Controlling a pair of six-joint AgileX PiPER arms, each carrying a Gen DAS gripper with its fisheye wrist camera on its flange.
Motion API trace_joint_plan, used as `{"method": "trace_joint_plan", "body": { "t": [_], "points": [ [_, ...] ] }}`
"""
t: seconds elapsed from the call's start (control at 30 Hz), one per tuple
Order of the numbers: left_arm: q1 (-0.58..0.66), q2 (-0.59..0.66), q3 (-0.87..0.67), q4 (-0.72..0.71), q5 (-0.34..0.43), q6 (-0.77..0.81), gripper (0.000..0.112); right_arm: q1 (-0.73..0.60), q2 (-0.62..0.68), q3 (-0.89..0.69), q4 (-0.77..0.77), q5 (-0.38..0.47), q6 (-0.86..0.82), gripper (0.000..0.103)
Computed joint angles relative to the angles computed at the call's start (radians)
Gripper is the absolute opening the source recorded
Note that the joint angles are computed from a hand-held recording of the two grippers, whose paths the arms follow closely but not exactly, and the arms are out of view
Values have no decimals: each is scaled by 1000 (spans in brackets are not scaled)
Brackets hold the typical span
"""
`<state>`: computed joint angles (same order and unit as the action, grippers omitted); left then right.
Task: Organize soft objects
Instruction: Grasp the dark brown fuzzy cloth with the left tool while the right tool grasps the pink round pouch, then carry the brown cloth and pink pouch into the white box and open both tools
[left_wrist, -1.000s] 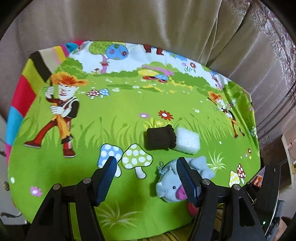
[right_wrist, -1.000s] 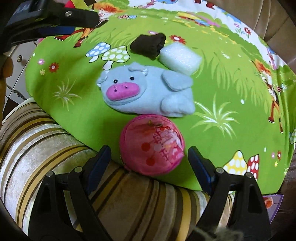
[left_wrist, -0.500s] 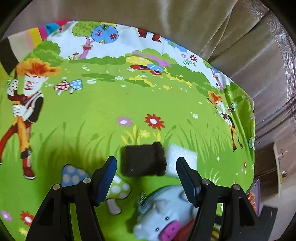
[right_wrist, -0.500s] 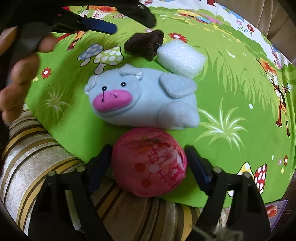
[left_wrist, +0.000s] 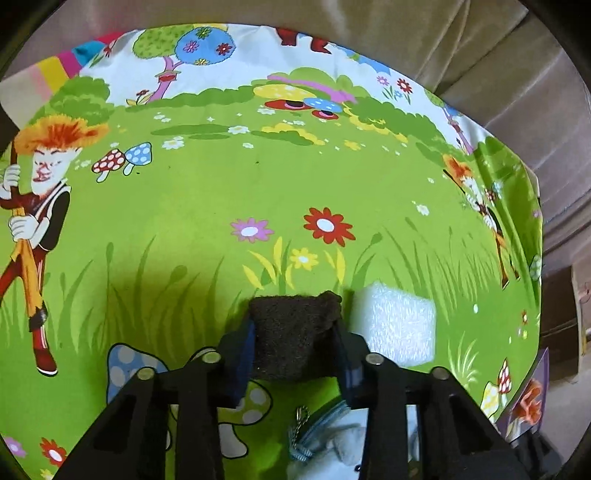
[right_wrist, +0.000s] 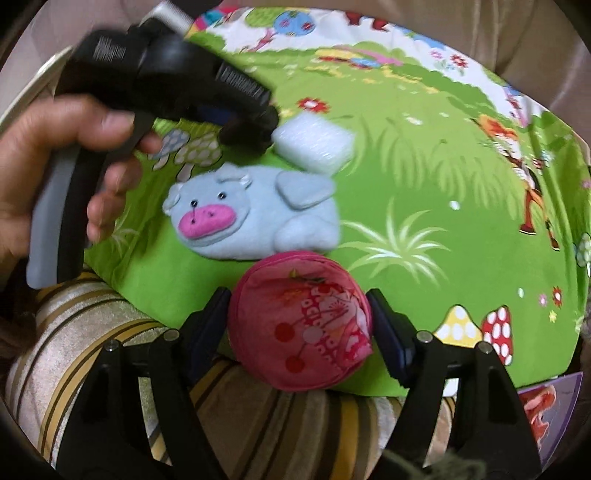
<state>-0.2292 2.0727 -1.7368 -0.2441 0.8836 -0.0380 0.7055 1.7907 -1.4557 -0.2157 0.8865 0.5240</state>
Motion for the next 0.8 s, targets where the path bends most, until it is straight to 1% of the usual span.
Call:
{"method": "trace_joint_plan", "body": {
  "t": [0.07, 0.2, 0.43, 0.63, 0.8],
  "points": [
    [-1, -18, 27, 10, -18, -9, 33, 0, -26, 20, -25, -5, 39, 77],
    [6, -86, 112, 21, -69, -30, 32, 7, -50, 34, -55, -6, 85, 77],
    [-1, -268, 294, 8, -155, -42, 32, 27, -88, 68, -118, -20, 165, 77],
    [-56, -424, 434, -8, -218, -75, 32, 33, -172, 145, -169, -22, 241, 77],
    [-127, -507, 503, -2, -244, -122, 32, 35, -254, 222, -199, -22, 293, 77]
  ]
}}
